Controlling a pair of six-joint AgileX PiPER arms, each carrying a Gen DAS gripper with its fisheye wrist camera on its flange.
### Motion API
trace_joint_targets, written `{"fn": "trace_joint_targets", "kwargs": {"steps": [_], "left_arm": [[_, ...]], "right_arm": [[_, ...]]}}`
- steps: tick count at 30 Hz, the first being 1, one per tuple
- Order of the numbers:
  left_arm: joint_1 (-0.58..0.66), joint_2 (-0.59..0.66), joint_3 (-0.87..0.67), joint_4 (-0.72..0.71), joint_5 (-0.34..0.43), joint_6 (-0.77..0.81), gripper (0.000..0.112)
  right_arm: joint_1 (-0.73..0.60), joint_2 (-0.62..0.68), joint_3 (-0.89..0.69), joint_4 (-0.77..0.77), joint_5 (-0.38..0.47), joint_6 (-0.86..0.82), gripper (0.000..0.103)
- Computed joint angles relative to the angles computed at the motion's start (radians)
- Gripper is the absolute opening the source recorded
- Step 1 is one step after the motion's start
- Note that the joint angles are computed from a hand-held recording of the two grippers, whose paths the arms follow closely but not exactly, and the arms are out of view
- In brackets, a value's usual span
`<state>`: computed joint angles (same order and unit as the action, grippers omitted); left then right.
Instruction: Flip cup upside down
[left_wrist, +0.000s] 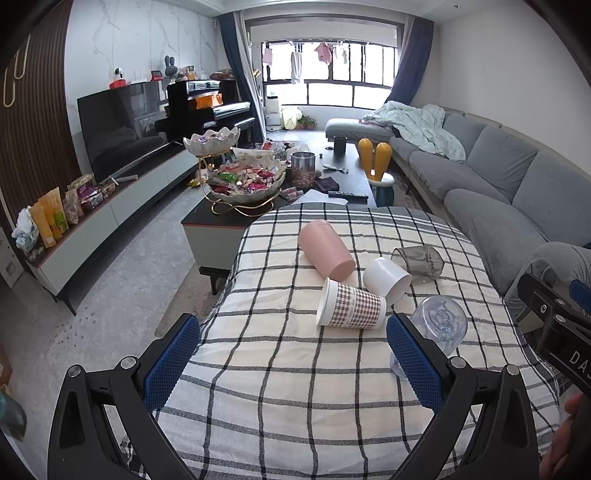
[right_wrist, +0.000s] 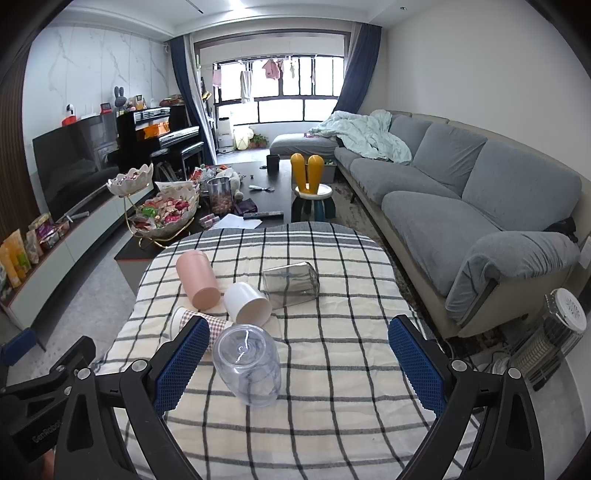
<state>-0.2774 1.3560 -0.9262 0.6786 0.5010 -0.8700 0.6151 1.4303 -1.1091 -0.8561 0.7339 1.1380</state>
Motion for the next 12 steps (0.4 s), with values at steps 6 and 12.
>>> {"fn": "trace_joint_targets", "kwargs": {"steps": [6, 12], "left_arm": [[0.023, 0.009, -0.008, -0.088, -0.012, 0.077, 0.103], [-0.005, 0.012, 0.0, 0.027, 0.008, -0.02, 0.103]], "right_arm": [[-0.003, -0.001, -0.001, 0.005, -0.001, -0.005, 0.098], [0.005, -0.003, 0.005, 0.01, 0.006, 0.002, 0.098]]}}
